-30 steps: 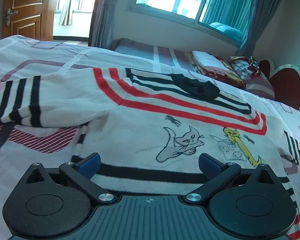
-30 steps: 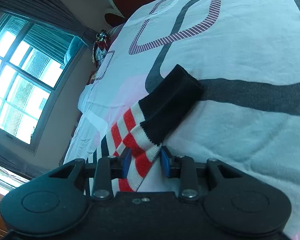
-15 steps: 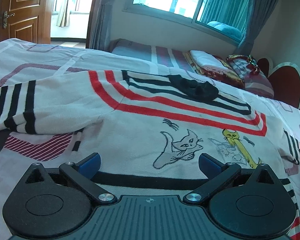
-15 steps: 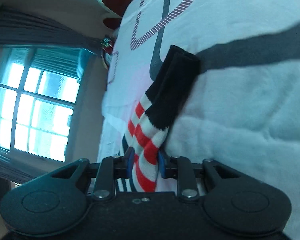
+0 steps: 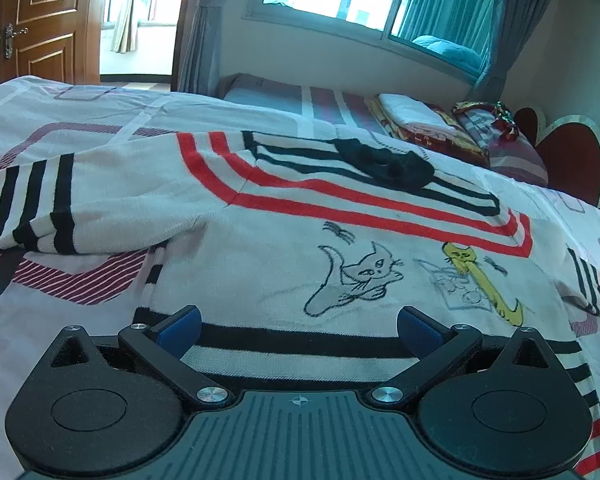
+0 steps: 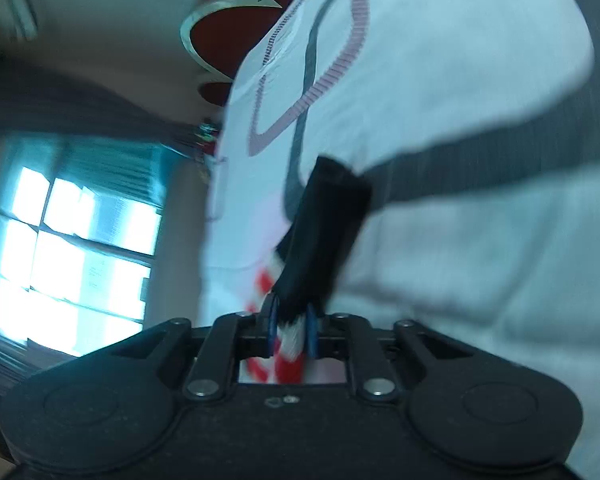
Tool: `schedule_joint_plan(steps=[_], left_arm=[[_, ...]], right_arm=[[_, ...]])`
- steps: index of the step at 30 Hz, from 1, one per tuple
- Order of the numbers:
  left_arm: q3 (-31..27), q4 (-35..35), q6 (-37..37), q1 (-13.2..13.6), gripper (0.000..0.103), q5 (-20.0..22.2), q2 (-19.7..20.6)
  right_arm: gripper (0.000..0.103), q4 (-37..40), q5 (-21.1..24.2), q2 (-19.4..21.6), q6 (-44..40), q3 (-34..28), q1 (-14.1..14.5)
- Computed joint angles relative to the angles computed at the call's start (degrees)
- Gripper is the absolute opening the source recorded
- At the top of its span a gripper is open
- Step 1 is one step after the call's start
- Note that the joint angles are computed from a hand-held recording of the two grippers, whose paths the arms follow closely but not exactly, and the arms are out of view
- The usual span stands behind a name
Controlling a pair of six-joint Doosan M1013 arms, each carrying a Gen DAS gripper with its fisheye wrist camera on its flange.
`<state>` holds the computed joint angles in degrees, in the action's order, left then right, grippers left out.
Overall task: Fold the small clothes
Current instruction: 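Grasp the black-cuffed striped sleeve with the right tool and lift it, then carry the held sleeve across the sweater body with the right tool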
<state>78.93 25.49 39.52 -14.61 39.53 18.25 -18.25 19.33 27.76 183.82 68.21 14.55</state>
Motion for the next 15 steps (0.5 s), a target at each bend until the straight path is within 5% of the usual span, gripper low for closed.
schedule_joint_plan(steps=[2, 5, 8, 11, 15], left_arm=[[-0.29, 0.42, -0.09, -0.07, 0.103, 1.32, 0.15], [0.32, 1.24, -0.42, -0.03, 0.103, 0.89, -0.45], [0.69, 0.48, -0.06, 0.31, 0.103, 1.72, -0.95], [1.45, 0.41, -0.36, 0.71, 0.103, 3.05, -1.72], [2.69, 2.53, -3.95, 1.09, 0.103, 6.12, -2.79]], right_arm=[[0.003, 4.06, 8.75, 1.58, -12.4, -4.58, 0.11], [0.006, -0.34, 22.0, 4.68, -23.29, -13.23, 1.46], [0.007, -2.8, 27.16, 6.9, -32.17, -17.75, 2.46], [0.007, -4.41, 27.67, 7.58, -34.12, -19.35, 2.94], [0.007, -10.16, 19.62, 7.05, -41.91, -19.55, 5.87]])
